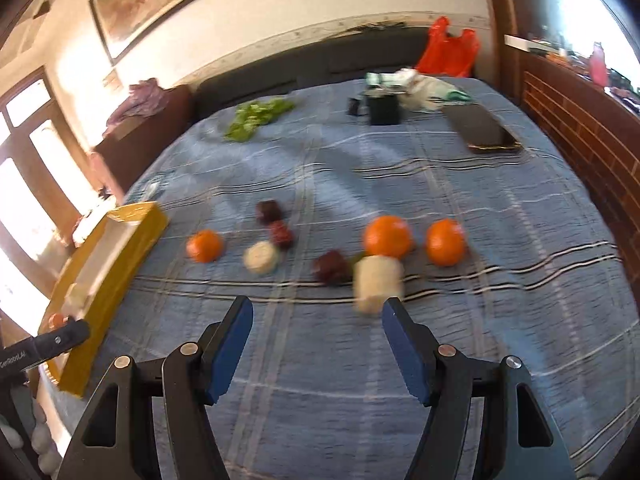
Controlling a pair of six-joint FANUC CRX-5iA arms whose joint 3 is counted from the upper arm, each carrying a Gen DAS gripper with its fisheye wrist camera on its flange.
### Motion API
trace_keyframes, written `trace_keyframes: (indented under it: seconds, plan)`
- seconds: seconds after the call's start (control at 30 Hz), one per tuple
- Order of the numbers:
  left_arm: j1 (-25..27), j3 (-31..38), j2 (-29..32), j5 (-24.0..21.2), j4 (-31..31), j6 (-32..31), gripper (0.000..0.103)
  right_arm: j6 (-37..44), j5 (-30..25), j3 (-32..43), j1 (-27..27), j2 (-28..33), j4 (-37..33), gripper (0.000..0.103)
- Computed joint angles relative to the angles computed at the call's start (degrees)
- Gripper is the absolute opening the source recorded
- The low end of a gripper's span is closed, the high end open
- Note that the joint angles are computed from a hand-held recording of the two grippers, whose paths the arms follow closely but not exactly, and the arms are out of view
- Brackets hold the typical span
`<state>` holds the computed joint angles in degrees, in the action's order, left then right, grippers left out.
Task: Organize fruits
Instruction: 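Move both grippers back over the remaining fruit on the table, then grasp a tangerine with the left gripper while the right gripper grasps a white cylindrical chunk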
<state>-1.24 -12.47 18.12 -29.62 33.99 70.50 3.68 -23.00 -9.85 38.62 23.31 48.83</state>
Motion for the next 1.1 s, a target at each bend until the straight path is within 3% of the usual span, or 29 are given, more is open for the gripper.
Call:
trace_keyframes:
  seconds: [0.07, 0.3, 0.43, 0.63, 0.87, 0.9, 1.0, 1.1]
  plan:
    - [-0.53, 1.18, 0.83, -0.47, -0.39, -0.2, 0.069, 1.63, -0.9, 1.07, -0.48, 0.75, -1.6, 0.072]
    - [-3.62, 12.35, 6.27, -2.18, -11.26, 6.14, 0.069, 8.51, -7.19, 8.72, -0.78, 6.35, -7.9, 0.072]
    - [-5.25, 18.45, 11.11, -0.52, -12.54, 4.27, 0.069, 9.72, -6.09, 9.83, -1.35, 7.63, -9.73, 0.072]
    - [-6.64, 28.2, 19.01, -2.64, -14.5, 4.27, 0.069, 9.82, -2.49, 8.73, -2.09, 7.46, -9.93, 0.072]
    - [-8.53, 35.36, 23.52, -6.75, -21.58, 6.9, 0.068, 10.39, -0.95, 8.35, -2.21, 7.35, -10.13, 0.073]
    - [-8.61, 35.67, 23.85, -7.18, -21.59, 6.91, 0.065, 10.29, -0.86, 8.3, -2.22, 7.33, -10.05, 0.073]
    - [-9.21, 35.92, 23.5, -6.87, -24.86, 9.05, 0.037, 9.99, -0.67, 8.22, -2.25, 7.32, -9.88, 0.073]
    - [-8.81, 34.04, 22.4, -6.62, -22.82, 8.06, 0.037, 9.59, -1.32, 8.27, -2.2, 7.42, -9.26, 0.071]
